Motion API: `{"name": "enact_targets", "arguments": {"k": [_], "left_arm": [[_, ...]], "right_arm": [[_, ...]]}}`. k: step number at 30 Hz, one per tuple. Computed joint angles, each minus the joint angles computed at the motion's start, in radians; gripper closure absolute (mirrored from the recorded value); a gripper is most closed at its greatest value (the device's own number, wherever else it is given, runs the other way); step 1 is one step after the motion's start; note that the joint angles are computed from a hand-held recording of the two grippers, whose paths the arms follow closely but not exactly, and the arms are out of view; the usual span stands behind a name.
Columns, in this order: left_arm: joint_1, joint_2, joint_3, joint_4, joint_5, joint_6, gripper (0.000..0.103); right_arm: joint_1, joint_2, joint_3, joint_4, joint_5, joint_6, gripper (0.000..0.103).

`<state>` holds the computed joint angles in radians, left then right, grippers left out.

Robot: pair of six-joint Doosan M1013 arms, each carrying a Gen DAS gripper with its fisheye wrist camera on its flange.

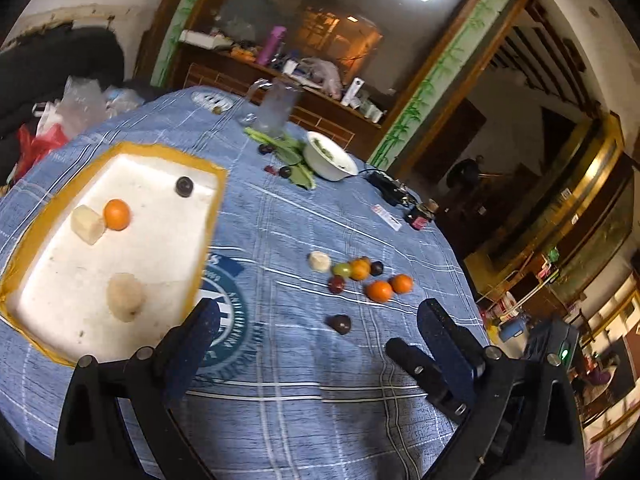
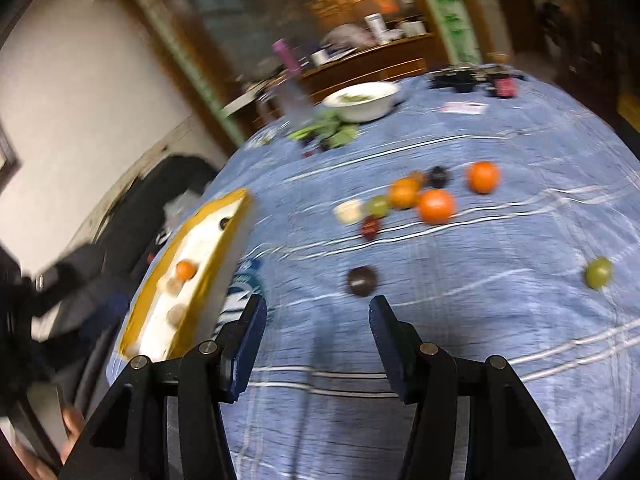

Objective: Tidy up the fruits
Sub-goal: 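Move both open tools back toward the fruit row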

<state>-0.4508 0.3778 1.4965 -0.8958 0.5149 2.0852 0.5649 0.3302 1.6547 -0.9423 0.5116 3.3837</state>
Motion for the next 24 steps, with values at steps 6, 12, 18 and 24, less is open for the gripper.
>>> {"name": "enact_targets", "arguments": {"k": [6,12,18,24], "left_arm": [[-0.023,0.013,-0.021,0.088,0.084,-0.062,0.004],[-0.045,0.011,-0.023,0.291,0.047,-0.205,0.004],[-0.047,0.015,-0.019,0.349,0.011,-0.233,0.004],[-0.06,0.046,-0.048,0.356,0.061,-0.201,0.004]], "right_arm": [[0.0,-0.027,0.047,-0.07,0.02,0.133,0.044],[-0.01,-0.038,0.07,-0.072,0.026,0.152,0.044],[-0.029,-0.11,0.165,-0.098,0.126,0.255,0.044],[-0.049,-0.164,0.239,-0.003,0.174,0.218,0.045]]}}
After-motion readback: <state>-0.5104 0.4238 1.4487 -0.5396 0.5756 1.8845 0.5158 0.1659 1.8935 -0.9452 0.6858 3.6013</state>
